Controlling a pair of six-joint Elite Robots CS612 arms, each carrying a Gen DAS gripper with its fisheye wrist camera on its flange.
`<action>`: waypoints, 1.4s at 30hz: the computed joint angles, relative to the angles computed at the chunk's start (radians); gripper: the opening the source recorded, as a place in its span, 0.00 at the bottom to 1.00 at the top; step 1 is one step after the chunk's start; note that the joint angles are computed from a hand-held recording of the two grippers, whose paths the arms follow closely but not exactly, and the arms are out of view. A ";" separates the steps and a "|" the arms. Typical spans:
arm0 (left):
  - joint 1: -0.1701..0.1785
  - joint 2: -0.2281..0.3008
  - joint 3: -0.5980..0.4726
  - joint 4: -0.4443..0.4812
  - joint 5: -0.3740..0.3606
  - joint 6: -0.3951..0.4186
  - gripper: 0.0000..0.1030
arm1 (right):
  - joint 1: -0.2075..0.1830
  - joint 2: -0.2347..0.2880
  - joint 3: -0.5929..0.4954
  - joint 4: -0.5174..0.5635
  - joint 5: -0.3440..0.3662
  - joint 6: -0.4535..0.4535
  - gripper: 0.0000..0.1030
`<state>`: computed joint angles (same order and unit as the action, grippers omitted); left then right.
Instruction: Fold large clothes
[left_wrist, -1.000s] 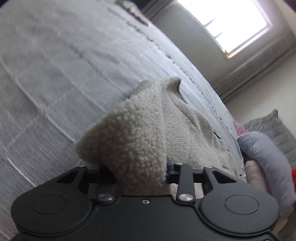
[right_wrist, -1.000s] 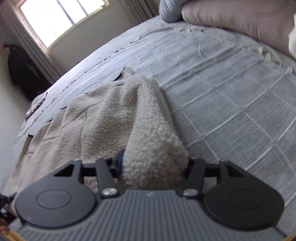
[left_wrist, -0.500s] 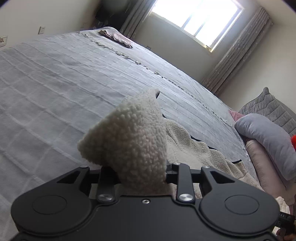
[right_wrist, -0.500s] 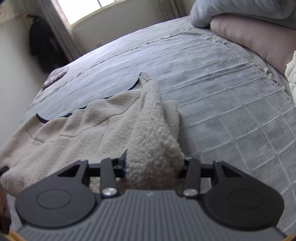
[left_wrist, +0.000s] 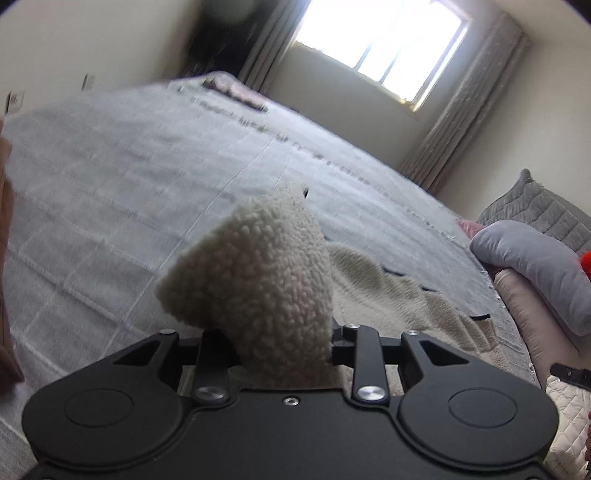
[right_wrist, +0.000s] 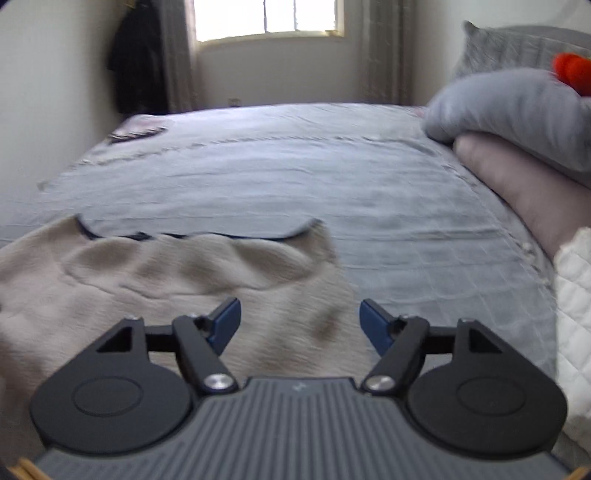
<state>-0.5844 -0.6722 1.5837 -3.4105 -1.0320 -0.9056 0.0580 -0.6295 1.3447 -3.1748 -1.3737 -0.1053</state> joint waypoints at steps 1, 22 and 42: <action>-0.006 0.001 -0.004 -0.018 0.020 0.037 0.31 | 0.006 0.003 -0.003 0.000 0.029 -0.018 0.68; -0.071 0.170 -0.340 -0.184 -0.277 0.745 0.31 | -0.048 0.157 -0.180 0.202 0.540 0.169 0.62; -0.108 0.195 -0.360 -0.024 -0.372 0.860 0.42 | -0.094 0.249 -0.369 0.249 0.558 0.444 0.29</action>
<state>-0.6927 -0.4767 1.2233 -3.4350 -1.4040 -0.0453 -0.0360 -0.3806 0.9757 -2.9257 -0.8156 0.3387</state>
